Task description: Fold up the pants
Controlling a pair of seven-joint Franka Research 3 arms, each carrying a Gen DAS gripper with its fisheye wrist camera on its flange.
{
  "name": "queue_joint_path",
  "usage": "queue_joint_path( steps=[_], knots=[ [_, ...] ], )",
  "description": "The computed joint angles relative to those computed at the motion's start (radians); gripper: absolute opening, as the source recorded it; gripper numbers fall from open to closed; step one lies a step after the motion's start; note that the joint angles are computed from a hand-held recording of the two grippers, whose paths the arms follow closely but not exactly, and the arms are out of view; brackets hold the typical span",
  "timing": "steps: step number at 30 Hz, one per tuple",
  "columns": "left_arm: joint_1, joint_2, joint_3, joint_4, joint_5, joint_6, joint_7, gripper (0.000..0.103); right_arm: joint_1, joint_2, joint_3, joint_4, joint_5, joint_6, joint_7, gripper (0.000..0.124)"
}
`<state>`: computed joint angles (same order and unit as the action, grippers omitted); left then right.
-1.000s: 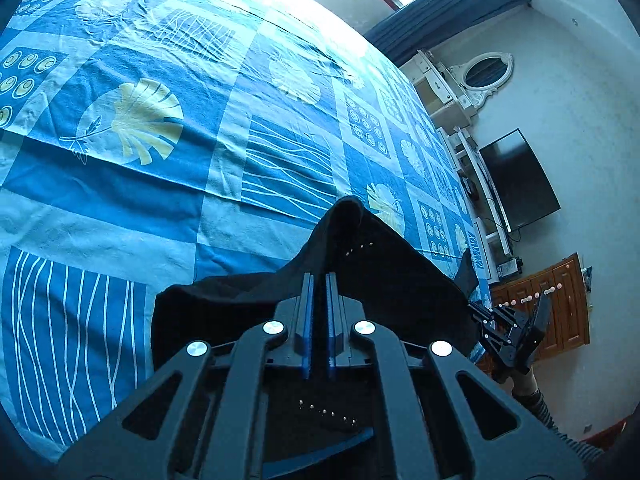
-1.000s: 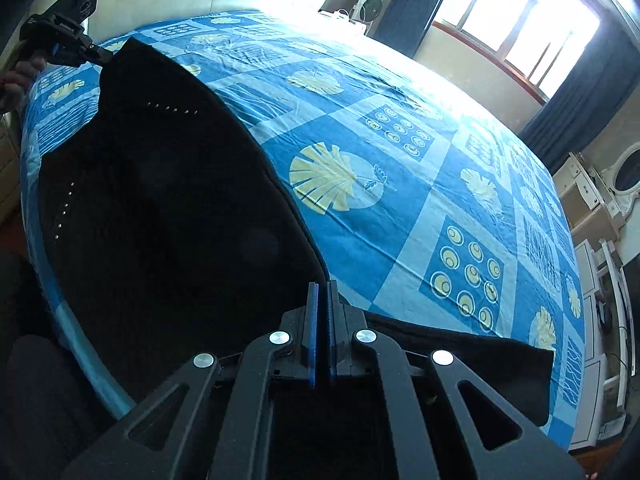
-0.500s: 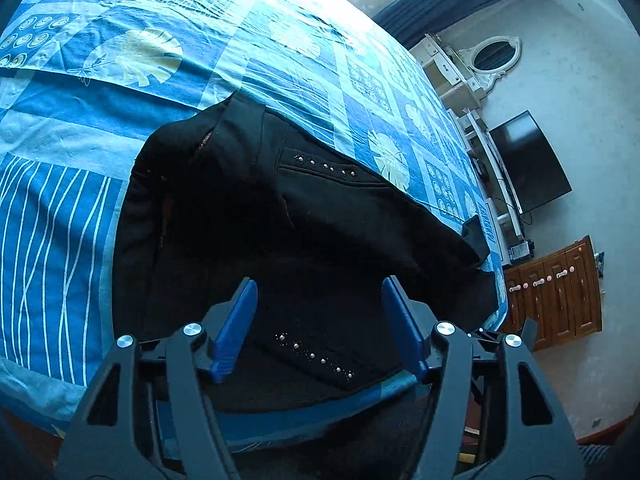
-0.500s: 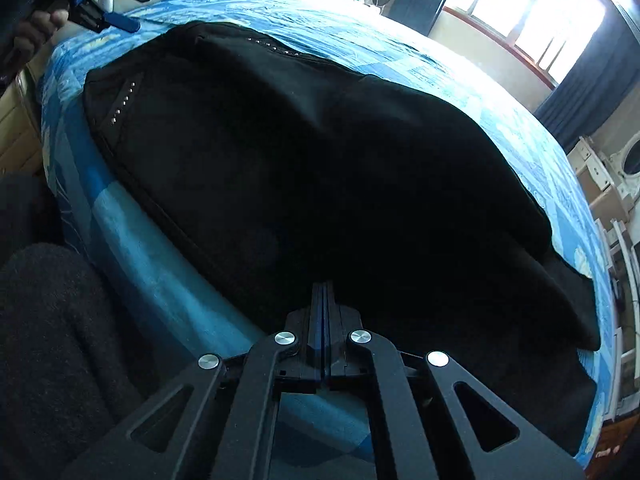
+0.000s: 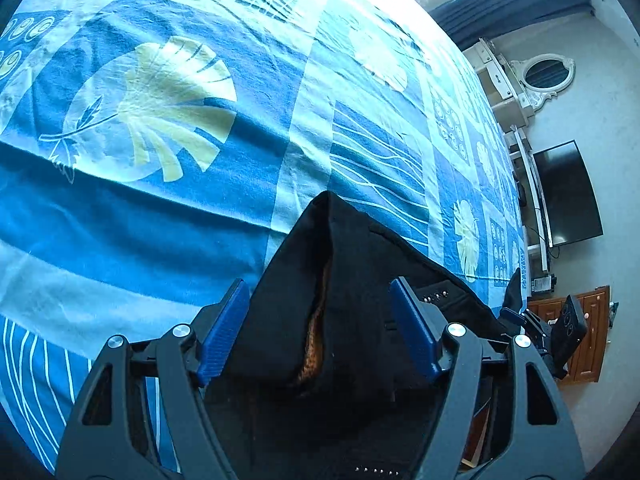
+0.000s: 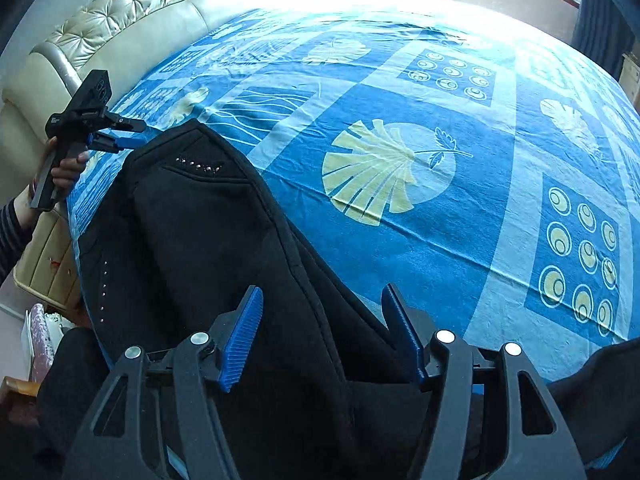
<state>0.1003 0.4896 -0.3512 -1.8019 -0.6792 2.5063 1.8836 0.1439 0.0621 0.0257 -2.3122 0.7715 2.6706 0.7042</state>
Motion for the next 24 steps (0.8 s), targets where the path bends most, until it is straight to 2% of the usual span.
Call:
queue_joint_path(
  steps=[5, 8, 9, 10, 11, 12, 13, 16, 18, 21, 24],
  knots=[
    [-0.028, 0.143, 0.006, 0.191, 0.098, -0.126, -0.034, 0.075, -0.026, 0.032, -0.006, 0.043, 0.070, -0.105, -0.063, 0.063],
    [-0.034, 0.182, -0.003, 0.231, 0.118, -0.122, -0.048, 0.074, -0.036, 0.060, -0.007, 0.077, 0.069, -0.152, -0.054, 0.063],
    [-0.034, 0.182, -0.008, 0.228, 0.121, -0.106, -0.045, 0.061, -0.039, 0.069, -0.005, 0.084, 0.072, -0.160, -0.059, 0.063],
    [-0.038, 0.180, -0.008, 0.225, 0.134, -0.094, -0.043, 0.048, -0.040, 0.068, -0.002, 0.082, 0.075, -0.158, -0.068, 0.057],
    [-0.044, 0.183, -0.004, 0.228, 0.155, -0.100, -0.052, 0.023, -0.040, 0.073, 0.000, 0.088, 0.068, -0.167, -0.074, 0.049],
    [-0.047, 0.189, -0.002, 0.238, 0.171, -0.117, -0.061, 0.020, -0.038, 0.078, 0.002, 0.092, 0.052, -0.180, -0.077, 0.029],
    [-0.055, 0.182, 0.000, 0.227, 0.190, -0.103, -0.059, 0.018, -0.031, 0.077, 0.005, 0.087, 0.027, -0.167, -0.074, 0.016],
    [-0.060, 0.138, -0.010, 0.177, 0.219, -0.030, -0.030, 0.011, -0.002, 0.050, 0.018, 0.048, -0.009, -0.059, -0.059, 0.009],
    [-0.028, 0.105, -0.044, 0.142, 0.175, 0.012, 0.005, 0.009, 0.007, 0.019, 0.028, 0.020, 0.036, 0.009, -0.088, 0.008],
    [0.042, 0.038, -0.109, 0.074, 0.046, 0.054, 0.104, 0.008, 0.050, -0.047, 0.044, -0.059, 0.021, 0.178, -0.077, 0.008],
    [0.127, -0.071, -0.179, -0.038, -0.166, 0.078, 0.287, 0.005, 0.102, -0.120, 0.068, -0.180, -0.095, 0.385, -0.011, 0.008]
  ],
)
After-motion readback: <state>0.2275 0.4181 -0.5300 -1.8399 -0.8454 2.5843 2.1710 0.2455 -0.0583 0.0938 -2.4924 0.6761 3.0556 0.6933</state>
